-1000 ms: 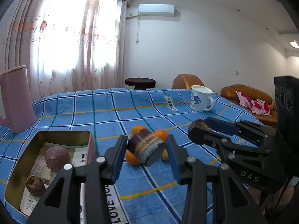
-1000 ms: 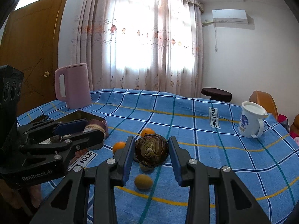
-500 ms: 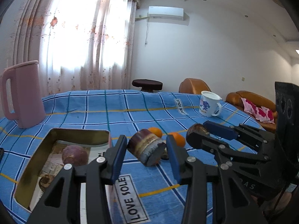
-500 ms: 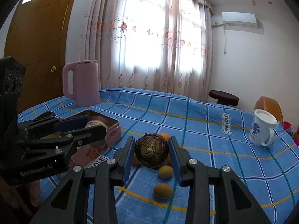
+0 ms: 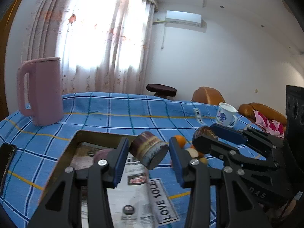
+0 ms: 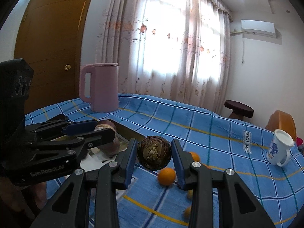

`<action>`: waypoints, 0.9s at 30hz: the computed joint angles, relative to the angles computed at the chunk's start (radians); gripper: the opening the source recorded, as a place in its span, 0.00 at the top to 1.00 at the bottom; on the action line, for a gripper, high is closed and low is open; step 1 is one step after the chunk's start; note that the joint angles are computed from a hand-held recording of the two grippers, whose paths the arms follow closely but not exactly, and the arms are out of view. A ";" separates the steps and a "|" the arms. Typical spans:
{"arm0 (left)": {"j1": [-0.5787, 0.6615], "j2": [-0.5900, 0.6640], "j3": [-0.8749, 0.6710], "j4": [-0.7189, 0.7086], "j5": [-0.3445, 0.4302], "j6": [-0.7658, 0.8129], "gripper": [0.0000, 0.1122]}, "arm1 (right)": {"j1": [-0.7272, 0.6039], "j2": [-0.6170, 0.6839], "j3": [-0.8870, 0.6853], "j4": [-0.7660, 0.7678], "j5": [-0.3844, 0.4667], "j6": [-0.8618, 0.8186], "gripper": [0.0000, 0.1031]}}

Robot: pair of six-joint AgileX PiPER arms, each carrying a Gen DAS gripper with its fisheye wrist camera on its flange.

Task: Organize fruits
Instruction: 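Carry the mangosteen and jar over the tin box and release both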

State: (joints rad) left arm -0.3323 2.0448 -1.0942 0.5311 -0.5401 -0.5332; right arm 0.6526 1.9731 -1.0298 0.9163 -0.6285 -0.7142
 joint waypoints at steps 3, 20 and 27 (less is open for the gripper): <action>0.032 -0.001 -0.004 0.015 0.008 -0.020 0.60 | 0.014 0.024 -0.047 0.015 0.021 -0.036 0.63; 0.157 0.067 -0.119 0.167 0.131 -0.209 0.60 | 0.037 0.213 -0.338 0.150 0.239 -0.242 0.63; 0.167 0.104 -0.177 0.313 0.184 -0.343 0.60 | 0.036 0.279 -0.441 0.382 0.315 -0.475 0.63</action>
